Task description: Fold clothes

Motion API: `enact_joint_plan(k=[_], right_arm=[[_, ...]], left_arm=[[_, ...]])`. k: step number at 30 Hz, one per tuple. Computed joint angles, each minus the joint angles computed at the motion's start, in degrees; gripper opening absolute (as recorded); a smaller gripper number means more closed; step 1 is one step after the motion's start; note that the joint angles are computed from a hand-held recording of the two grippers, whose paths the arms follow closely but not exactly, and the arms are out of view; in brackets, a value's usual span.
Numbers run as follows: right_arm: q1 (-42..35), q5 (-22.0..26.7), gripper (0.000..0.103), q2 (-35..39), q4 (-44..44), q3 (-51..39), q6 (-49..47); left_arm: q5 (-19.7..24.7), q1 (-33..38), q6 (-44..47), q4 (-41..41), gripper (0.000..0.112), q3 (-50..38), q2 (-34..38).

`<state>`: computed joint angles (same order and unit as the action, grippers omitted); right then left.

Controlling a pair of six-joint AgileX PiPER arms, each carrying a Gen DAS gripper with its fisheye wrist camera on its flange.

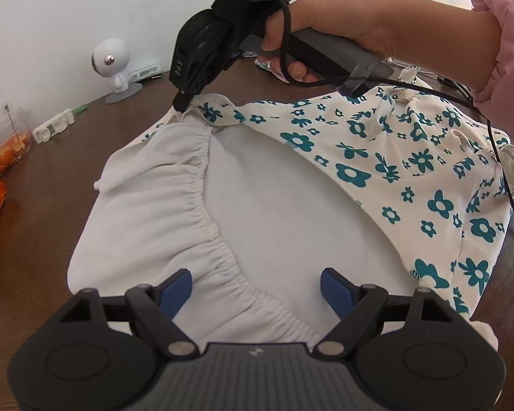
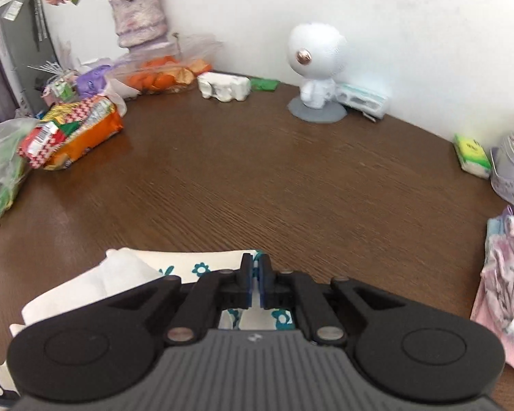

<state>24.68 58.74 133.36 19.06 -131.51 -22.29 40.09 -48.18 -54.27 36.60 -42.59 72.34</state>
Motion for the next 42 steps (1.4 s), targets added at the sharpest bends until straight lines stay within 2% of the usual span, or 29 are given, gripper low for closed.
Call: enact_joint_plan(k=[1,3,5,6,7,8,11,15,17,18,19,21,26,27,28,30,34,37,40,42], right_arm=[[0.66,1.30,0.004,1.60,-3.31,-2.10,3.03],[0.90,-0.57,0.006,0.93,-4.10,-0.13,4.18],[-0.33,-4.88,0.020,-2.65,1.75,5.34,-0.06],[-1.11,-7.51,0.040,-4.93,6.05,8.82,-3.93],[-1.64,-9.32,0.054,-6.77,9.62,11.26,-7.35],[-1.49,-9.44,0.056,-7.70,10.90,11.98,-10.83],[0.79,-3.43,0.064,-5.43,5.62,5.90,-12.13],[4.56,-0.80,0.064,-0.51,-5.75,-0.06,-7.38],[4.99,-0.55,0.057,0.98,-7.38,-1.27,-5.59],[4.74,-0.76,0.048,1.26,-6.69,-1.21,-5.24],[4.52,-1.14,0.024,1.50,-6.10,-1.06,-4.81],[4.41,-5.24,0.005,0.50,-6.07,1.93,-3.11],[3.32,-16.41,0.005,-2.98,-2.32,11.29,-1.89],[2.33,-16.15,0.016,-3.55,1.12,11.88,-3.70],[1.26,-14.40,0.049,-3.98,3.45,11.37,-4.23],[-1.57,-13.23,0.086,-8.22,9.61,15.31,-7.63],[-11.78,-7.38,0.089,-21.33,25.43,29.07,-22.80],[-20.04,-6.84,0.100,-33.28,26.21,42.86,-33.18],[-30.40,-5.95,0.100,-42.49,25.75,53.92,-41.59],[-38.08,-5.14,0.098,-45.72,25.36,59.07,-45.86]], left_arm=[[-0.27,0.19,0.18,-0.50,0.082,0.07,-0.12],[-0.26,0.08,-0.06,-0.60,0.083,0.10,-0.20],[0.26,-0.41,-0.87,0.02,0.084,0.20,-0.28],[0.46,-0.70,-1.22,0.47,0.085,0.29,-0.32],[0.61,-1.03,-1.59,0.87,0.086,0.38,-0.34],[0.67,-1.09,-1.59,0.93,0.086,0.44,-0.42],[0.65,-1.10,-1.68,0.95,0.087,0.58,-0.58],[0.42,-1.39,-2.36,1.10,0.087,1.29,-1.20],[0.36,-1.68,-2.55,1.20,0.087,1.68,-1.59],[0.36,-1.86,-2.58,1.30,0.087,1.83,-1.75],[0.28,-1.92,-2.63,1.38,0.087,1.95,-1.84],[0.06,-1.84,-2.65,1.40,0.088,2.13,-1.95],[-0.29,-1.15,-3.68,0.79,0.090,2.49,-2.26],[-0.04,-1.24,-3.95,0.71,0.090,2.47,-2.36],[0.51,-1.65,-4.64,1.21,0.089,2.41,-2.50],[1.78,-2.70,-6.82,2.95,0.088,2.40,-3.09],[2.79,-3.54,-12.76,6.45,0.088,1.78,-6.70],[7.37,-6.33,-17.75,10.33,0.092,-1.94,-4.98],[9.67,-8.35,-18.67,11.65,0.094,-6.18,-1.24],[10.87,-9.64,-17.94,11.83,0.094,-9.18,1.72]])
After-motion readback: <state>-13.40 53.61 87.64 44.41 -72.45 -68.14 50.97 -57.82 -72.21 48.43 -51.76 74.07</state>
